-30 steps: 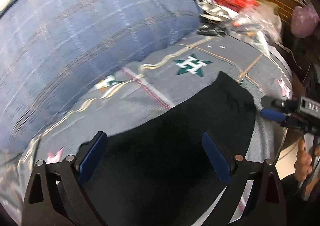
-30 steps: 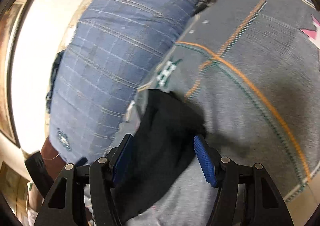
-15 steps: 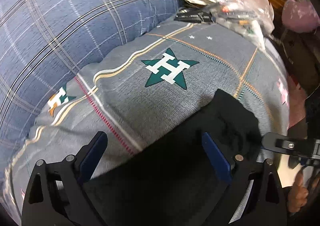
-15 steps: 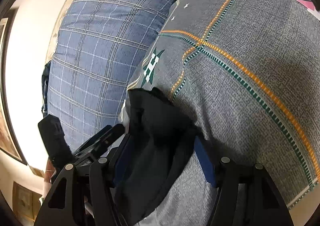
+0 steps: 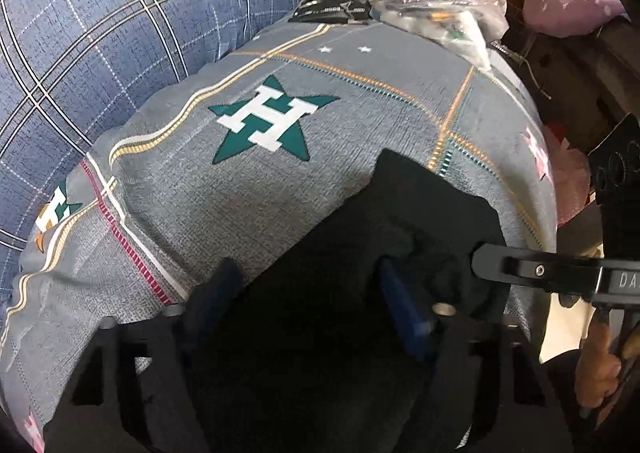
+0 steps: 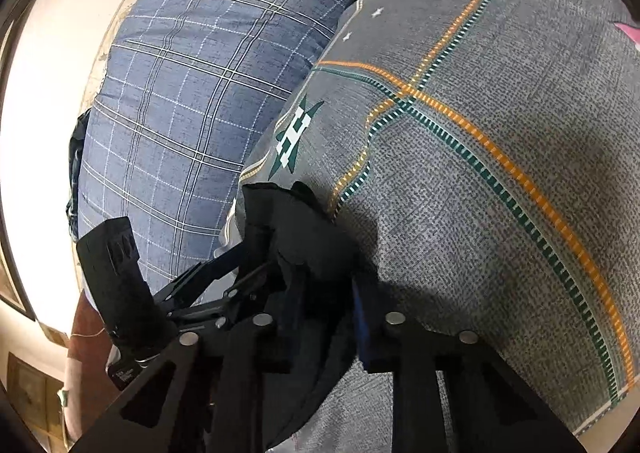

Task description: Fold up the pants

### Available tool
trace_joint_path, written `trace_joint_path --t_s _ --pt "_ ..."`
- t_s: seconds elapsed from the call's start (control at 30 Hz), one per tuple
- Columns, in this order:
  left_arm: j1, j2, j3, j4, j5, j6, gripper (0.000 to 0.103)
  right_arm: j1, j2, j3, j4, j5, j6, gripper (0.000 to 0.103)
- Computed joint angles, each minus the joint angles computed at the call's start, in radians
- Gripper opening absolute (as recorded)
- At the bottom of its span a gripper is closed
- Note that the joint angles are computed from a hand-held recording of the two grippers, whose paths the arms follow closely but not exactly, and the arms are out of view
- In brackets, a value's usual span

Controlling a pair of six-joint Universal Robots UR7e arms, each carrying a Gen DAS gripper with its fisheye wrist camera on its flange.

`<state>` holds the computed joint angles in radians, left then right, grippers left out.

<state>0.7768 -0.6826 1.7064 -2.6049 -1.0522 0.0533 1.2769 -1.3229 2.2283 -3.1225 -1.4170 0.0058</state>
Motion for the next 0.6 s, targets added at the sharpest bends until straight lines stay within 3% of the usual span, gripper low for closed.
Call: trace_joint_path --t_s 0.17,0.47,0.6 --pt "-0.008 -0.02 0.014 -0.002 0.002 -0.015 0.038 0.027 -0.012 0.033 -0.077 0.022 -0.084 0.016" --pt "0.007 -0.152 0.109 -0.056 -0.013 -0.154 0.037 0.105 -0.017 0.067 -0.134 0.102 -0.255 0.016" --pt "0.011 -0.249 0.198 -0.087 0.005 -0.216 0.037 0.167 0.009 0.077 -0.146 0.076 -0.314 0.015"
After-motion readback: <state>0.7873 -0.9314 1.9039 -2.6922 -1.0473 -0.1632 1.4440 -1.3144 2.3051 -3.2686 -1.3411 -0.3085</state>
